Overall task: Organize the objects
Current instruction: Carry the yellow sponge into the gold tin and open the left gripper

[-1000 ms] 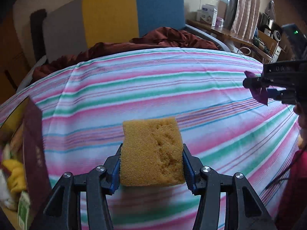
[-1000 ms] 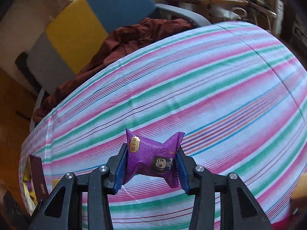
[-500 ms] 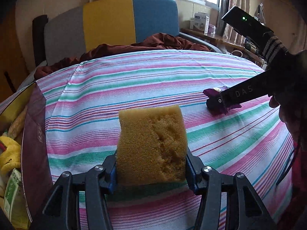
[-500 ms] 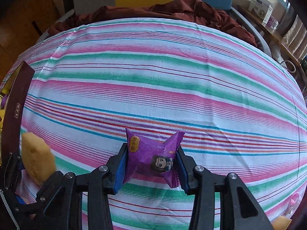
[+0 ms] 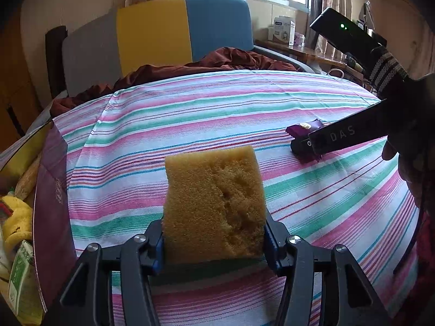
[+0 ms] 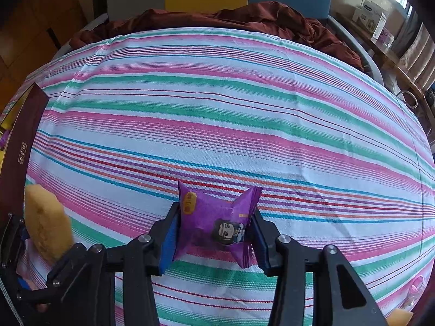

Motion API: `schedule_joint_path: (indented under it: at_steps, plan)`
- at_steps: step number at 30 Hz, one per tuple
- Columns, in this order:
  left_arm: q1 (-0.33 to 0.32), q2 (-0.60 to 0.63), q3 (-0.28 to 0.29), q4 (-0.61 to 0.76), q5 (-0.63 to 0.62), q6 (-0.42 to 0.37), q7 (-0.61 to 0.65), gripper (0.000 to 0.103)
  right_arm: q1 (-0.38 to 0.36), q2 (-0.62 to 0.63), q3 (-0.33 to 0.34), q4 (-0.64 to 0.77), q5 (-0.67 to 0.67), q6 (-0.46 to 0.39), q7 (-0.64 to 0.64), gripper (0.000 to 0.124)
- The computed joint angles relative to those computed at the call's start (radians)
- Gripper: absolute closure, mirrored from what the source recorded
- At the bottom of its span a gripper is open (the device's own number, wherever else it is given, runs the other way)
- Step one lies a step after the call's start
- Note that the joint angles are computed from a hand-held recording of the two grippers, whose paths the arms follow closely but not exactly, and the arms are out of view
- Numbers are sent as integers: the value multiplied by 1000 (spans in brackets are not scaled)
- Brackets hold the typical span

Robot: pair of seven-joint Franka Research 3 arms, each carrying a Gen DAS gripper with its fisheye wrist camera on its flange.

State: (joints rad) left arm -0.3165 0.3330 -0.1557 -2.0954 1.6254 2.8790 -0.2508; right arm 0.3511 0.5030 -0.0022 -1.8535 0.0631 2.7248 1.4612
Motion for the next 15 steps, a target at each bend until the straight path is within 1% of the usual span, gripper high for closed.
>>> schedule_joint_path:
  at_steps: [3,6,9,13,14,15]
  plan:
    - [0,0,0,0,8,1,-10,47,7,-7,-11,-24,-22,33,-11,74]
    - [0,0,-1,0,10,-1,-12,47,-1,-10,-7,-33,-16,42,-23,74]
    - [1,-4,-1,-4,12,0,-14,48,11,-8,-18,-37,-30,58,-19,73]
    - [3,-16,-4,-18,-27,-1,28,49,17,-6,-25,-41,-42,73,-20,73]
    - [7,-28,-5,-32,-51,9,38,49,15,-1,-25,-31,-42,69,-22,73]
    - [13,-44,-5,-50,-62,32,27,50,29,15,-31,-8,-49,63,-9,73]
